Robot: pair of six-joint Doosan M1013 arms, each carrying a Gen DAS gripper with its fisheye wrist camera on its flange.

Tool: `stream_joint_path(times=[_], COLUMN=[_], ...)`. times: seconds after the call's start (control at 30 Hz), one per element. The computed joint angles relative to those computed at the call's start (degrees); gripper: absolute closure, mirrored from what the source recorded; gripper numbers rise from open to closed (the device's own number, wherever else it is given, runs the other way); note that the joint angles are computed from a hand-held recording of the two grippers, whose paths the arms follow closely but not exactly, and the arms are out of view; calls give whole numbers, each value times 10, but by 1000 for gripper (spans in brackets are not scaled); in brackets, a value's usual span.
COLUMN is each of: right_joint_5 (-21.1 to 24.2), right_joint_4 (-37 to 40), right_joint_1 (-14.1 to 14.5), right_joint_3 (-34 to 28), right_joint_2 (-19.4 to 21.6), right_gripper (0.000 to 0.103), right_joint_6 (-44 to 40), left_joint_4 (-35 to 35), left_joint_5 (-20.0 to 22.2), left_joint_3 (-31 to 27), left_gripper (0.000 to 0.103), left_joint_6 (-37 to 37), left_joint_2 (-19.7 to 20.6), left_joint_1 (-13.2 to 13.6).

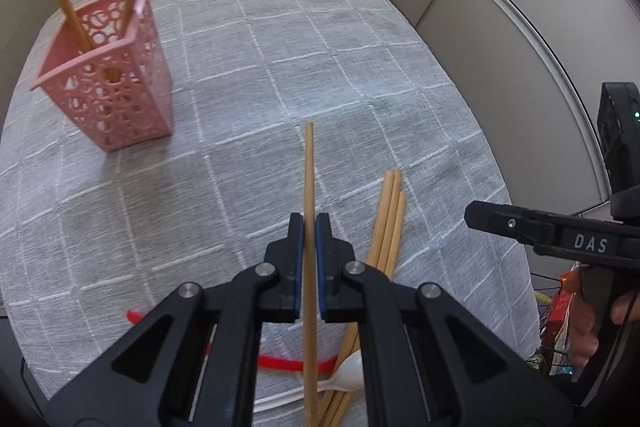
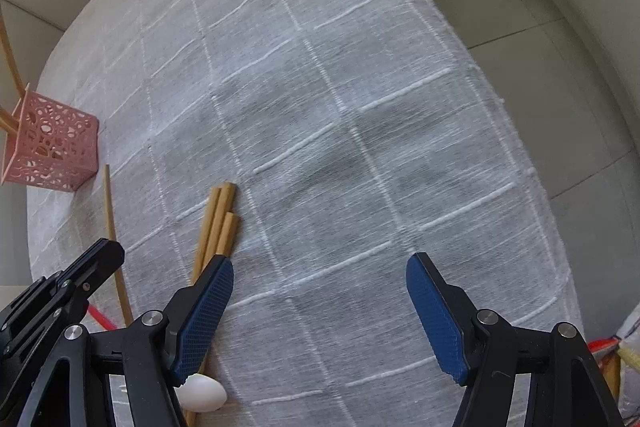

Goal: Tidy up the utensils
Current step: 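Move both grippers back to the pile and grasp a chopstick with the left, then grasp a wooden chopstick with the right gripper while the left gripper lifts its chopstick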

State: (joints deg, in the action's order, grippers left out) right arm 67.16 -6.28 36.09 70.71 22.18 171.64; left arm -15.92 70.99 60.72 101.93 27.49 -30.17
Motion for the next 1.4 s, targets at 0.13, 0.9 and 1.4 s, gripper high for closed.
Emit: stream_joint_path(times=[0.13,0.9,1.4], right_joint_5=[-6,107,47], right_joint_4=[1,40,-33], right_joint_1=[3,2,16], right_joint_3=[-15,-147,-135], right_joint_2=[12,113,93], right_gripper=[34,88,96], right_joint_6=[-11,-45,-8], left_joint_4=[-4,-32,-17], left_joint_5=[0,12,-38], left_joint_3=[2,12,32], left_gripper=[96,96,96], left_joint_6=[-14,-11,-27], left_joint_2=[-10,-27,-51], left_joint_1=[17,60,63])
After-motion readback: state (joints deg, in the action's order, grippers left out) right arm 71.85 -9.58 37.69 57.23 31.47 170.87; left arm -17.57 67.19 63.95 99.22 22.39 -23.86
